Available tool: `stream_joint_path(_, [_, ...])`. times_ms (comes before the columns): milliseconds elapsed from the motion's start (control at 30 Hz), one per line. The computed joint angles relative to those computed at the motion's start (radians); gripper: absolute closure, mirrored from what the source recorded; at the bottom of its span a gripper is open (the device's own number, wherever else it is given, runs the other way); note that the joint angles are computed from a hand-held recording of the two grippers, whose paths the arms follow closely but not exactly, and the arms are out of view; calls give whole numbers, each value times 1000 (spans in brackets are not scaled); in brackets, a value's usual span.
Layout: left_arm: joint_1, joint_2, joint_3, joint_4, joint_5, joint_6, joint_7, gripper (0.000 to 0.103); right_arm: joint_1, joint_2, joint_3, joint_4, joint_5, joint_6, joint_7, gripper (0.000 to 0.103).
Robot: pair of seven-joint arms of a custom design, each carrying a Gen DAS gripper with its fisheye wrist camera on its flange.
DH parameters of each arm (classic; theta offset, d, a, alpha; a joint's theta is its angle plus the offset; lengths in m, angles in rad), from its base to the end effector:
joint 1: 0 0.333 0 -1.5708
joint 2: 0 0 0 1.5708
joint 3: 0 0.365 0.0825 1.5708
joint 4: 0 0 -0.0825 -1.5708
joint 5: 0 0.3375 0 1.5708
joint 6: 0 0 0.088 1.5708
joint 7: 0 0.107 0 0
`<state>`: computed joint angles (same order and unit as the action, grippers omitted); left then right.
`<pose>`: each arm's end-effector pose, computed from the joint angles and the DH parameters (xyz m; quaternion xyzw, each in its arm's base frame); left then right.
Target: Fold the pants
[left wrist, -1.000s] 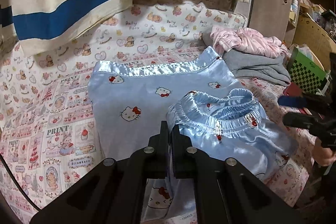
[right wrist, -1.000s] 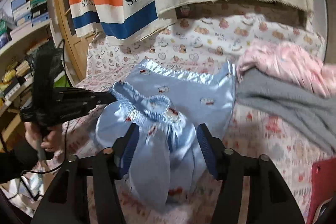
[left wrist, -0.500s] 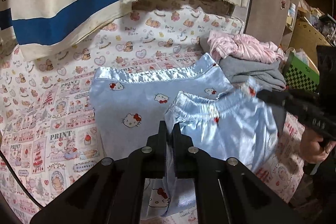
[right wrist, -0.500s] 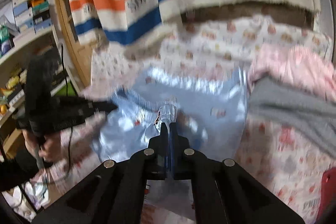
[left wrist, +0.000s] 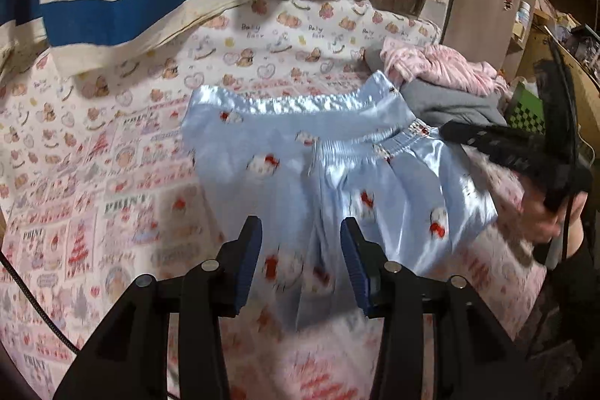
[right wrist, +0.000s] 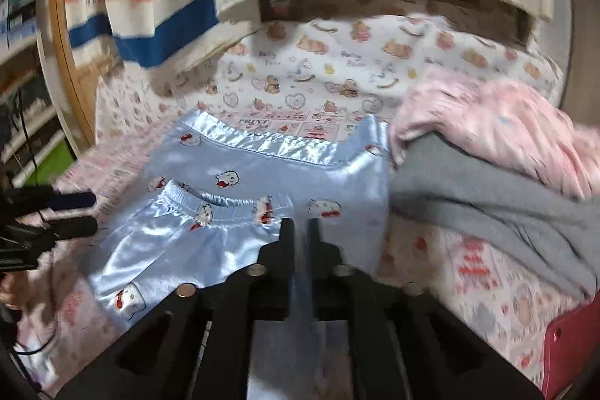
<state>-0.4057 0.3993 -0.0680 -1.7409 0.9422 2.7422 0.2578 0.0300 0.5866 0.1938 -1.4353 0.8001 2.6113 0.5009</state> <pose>0.5859 -0.3280 0.4740 -0.6770 0.6245 -0.2972 0.2516 0.7313 0.1105 0.4764 -0.8107 0.4067 -0.1283 0.4012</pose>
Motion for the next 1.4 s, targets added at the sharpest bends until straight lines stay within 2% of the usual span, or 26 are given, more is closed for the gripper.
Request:
stream_joint_path(33, [-5, -12, 5, -23, 19, 16, -16, 61, -25, -21, 18, -33, 38, 19, -35, 59])
stream_joint_path(100, [-9, -27, 5, -56, 46, 36, -29, 61, -54, -65, 29, -105, 93, 51, -104, 59])
stream_joint_path(133, [-7, -30, -1, -66, 48, 39, -25, 61, -59, -75, 22, -117, 97, 32, -110, 59])
stream_joint_path(233, [-4, -25, -14, -73, 39, 42, -7, 61, -106, -104, 2, -148, 121, -144, -128, 59])
stream_joint_path(267, [-9, -20, -12, -69, 40, 33, -7, 63, -121, -109, -5, -157, 129, -209, -145, 59])
stream_joint_path(300, [-10, -13, -15, -60, 34, 21, 2, 68, -121, -115, -15, -170, 135, -230, -164, 61])
stream_joint_path(333, [-7, -8, -19, -57, 23, 20, 13, 71, -113, -126, -27, -196, 141, -223, -189, 61])
stream_joint_path(400, [4, 0, -27, -57, -4, 40, 34, 86, -89, -145, -46, -245, 149, -177, -245, 65])
stream_joint_path(467, [-7, -1, -16, -58, -6, 39, 26, 97, -76, -154, -54, -270, 161, -158, -284, 71])
stream_joint_path(533, [-19, -11, 0, -67, 19, 49, -4, 99, -67, -157, -61, -275, 167, -161, -296, 79])
stream_joint_path(600, [-29, -25, 13, -77, 53, 51, -42, 101, -64, -153, -65, -265, 173, -181, -289, 80])
stream_joint_path(700, [-39, -46, 22, -86, 113, 28, -111, 103, -49, -152, -74, -262, 159, -190, -276, 102])
stream_joint_path(833, [-27, -80, 8, -112, 179, -3, -193, 103, -40, -173, -62, -289, 249, -81, -304, 103])
stream_joint_path(900, [-10, -92, -6, -124, 192, -3, -211, 103, -46, -179, -56, -284, 292, -65, -309, 103])
stream_joint_path(967, [-1, -102, -18, -132, 197, -25, -223, 103, -43, -181, -63, -276, 291, -66, -303, 103])
stream_joint_path(1033, [0, -109, -27, -139, 205, -76, -234, 103, -18, -181, -73, -283, 267, -12, -288, 103])
stream_joint_path(1100, [28, -113, -39, -163, 194, -35, -240, 103, -5, -168, -86, -281, 203, -23, -238, 103])
stream_joint_path(1233, [30, -121, -43, -184, 194, -79, -264, 103, -9, -173, -68, -314, 194, 40, -250, 103])
stream_joint_path(1333, [50, -136, -43, -208, 231, -23, -311, 103, -32, -174, -61, -302, 210, 14, -240, 103])
stream_joint_path(1400, [48, -147, -45, -217, 273, -14, -334, 100, -39, -182, -60, -303, 208, -6, -252, 103])
